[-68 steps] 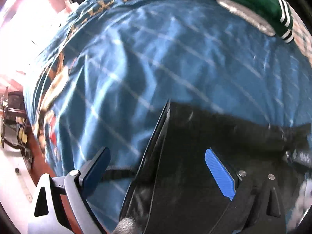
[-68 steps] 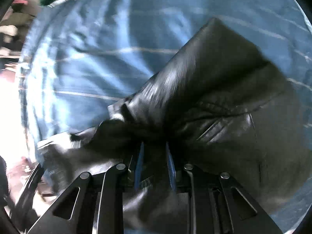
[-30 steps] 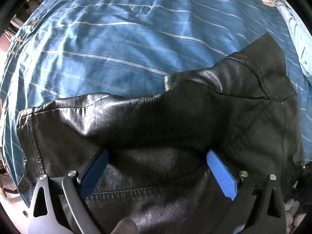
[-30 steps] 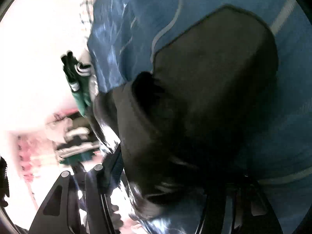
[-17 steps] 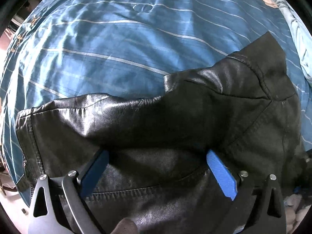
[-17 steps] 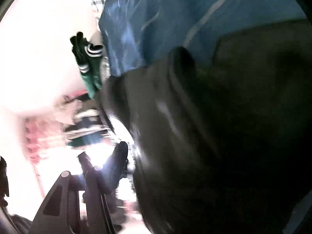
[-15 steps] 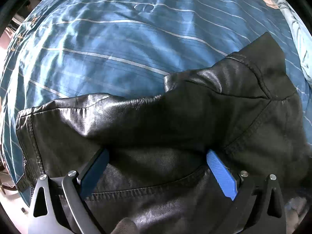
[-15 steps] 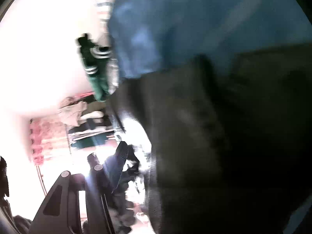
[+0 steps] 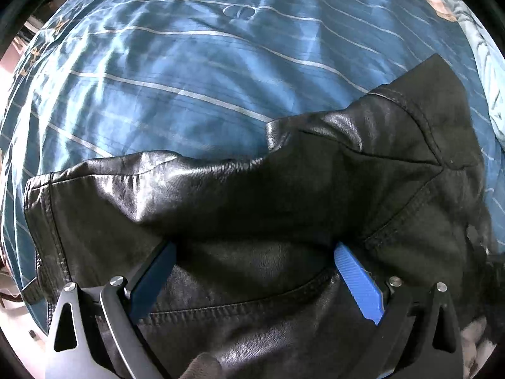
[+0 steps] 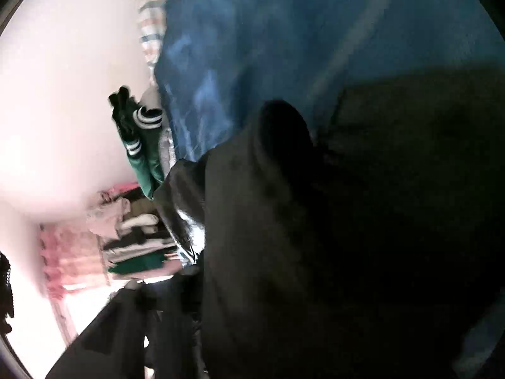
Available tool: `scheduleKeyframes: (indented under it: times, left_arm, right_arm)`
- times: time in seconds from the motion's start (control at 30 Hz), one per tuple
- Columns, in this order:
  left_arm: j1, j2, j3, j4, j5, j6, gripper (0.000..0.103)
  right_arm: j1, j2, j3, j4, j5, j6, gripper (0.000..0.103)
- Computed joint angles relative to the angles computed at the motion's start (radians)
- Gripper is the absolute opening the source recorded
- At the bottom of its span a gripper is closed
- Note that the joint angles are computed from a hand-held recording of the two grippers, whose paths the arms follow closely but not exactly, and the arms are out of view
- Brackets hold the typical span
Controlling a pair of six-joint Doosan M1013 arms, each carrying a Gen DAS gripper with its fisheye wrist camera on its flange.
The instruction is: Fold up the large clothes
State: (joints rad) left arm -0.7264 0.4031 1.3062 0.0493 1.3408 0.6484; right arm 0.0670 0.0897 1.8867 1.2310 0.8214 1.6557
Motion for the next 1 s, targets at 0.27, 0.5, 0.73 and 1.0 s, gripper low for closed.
scheduleKeyframes:
  times: [0.27, 0.5, 0.73, 1.0]
  left_arm:
    - [0.006, 0.043, -0.068, -0.025, -0.088, 0.027, 0.103]
    - [0.031, 0.033, -0.049, -0.093, -0.171, 0.025, 0.103]
    - [0.055, -0.203, 0.171, 0.004, -0.170, -0.219, 0.103]
    - [0.037, -0.425, 0.409, 0.047, -0.010, -0.506, 0.103]
  right_arm:
    - [0.035, -0.026, -0.130, -0.106, -0.046, 0.057, 0.017]
    - [0.079, 0.066, -0.371, -0.372, 0.093, 0.078, 0.017]
    - [0.215, 0.156, -0.586, -0.479, 0.239, 0.017, 0.017]
    - [0.403, 0.268, -0.684, -0.465, 0.403, -0.100, 0.017]
